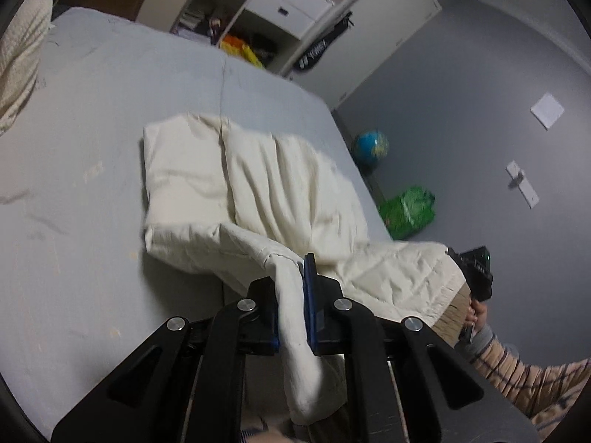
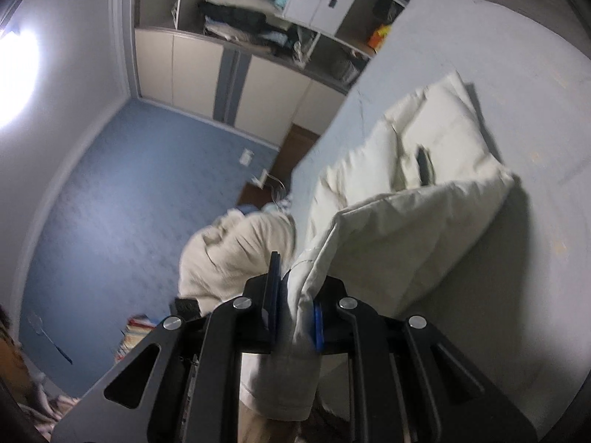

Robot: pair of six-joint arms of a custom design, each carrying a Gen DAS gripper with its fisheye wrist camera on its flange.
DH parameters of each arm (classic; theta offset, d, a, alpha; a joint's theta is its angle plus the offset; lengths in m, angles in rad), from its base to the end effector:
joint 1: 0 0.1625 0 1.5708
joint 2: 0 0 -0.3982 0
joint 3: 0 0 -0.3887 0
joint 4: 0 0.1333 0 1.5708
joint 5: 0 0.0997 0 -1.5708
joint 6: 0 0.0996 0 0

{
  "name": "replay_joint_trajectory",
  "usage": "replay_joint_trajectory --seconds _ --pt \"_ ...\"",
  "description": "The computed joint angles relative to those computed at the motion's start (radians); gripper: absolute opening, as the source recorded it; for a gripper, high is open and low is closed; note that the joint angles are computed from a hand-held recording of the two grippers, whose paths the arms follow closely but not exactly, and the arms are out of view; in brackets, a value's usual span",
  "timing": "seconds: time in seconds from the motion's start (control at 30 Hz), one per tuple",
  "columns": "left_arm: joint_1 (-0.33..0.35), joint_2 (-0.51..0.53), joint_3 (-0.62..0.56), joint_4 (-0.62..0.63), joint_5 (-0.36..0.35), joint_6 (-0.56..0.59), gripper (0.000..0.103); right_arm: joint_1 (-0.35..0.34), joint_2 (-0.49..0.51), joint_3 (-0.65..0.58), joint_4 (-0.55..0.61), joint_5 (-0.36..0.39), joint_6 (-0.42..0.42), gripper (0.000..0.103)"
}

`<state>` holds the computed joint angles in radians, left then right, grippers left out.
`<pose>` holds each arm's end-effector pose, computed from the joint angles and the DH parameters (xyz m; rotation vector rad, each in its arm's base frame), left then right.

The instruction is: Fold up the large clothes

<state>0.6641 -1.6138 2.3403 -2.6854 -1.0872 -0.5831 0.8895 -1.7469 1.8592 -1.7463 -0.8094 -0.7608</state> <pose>-0.2036 -0.3874 0.2582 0.3294 2.8934 -0.9065 -0.1079 -0.4539 0.4453 -0.1317 2.5108 -0.7239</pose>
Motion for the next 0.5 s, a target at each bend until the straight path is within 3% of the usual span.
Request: replay_joint_trajectory --seconds 0.23,0.5 --pt "0.061 0.071 -0.093 -0.044 -0.003 0.075 0.010 0.071 0.106 -0.044 -0.192 0.069 0.169 0.012" --pt "0.190 0.194 -0.232 -0.141 -0.081 0.128 0.010 0.138 0.272 -0.150 -0.411 0.075 0.393 0.012"
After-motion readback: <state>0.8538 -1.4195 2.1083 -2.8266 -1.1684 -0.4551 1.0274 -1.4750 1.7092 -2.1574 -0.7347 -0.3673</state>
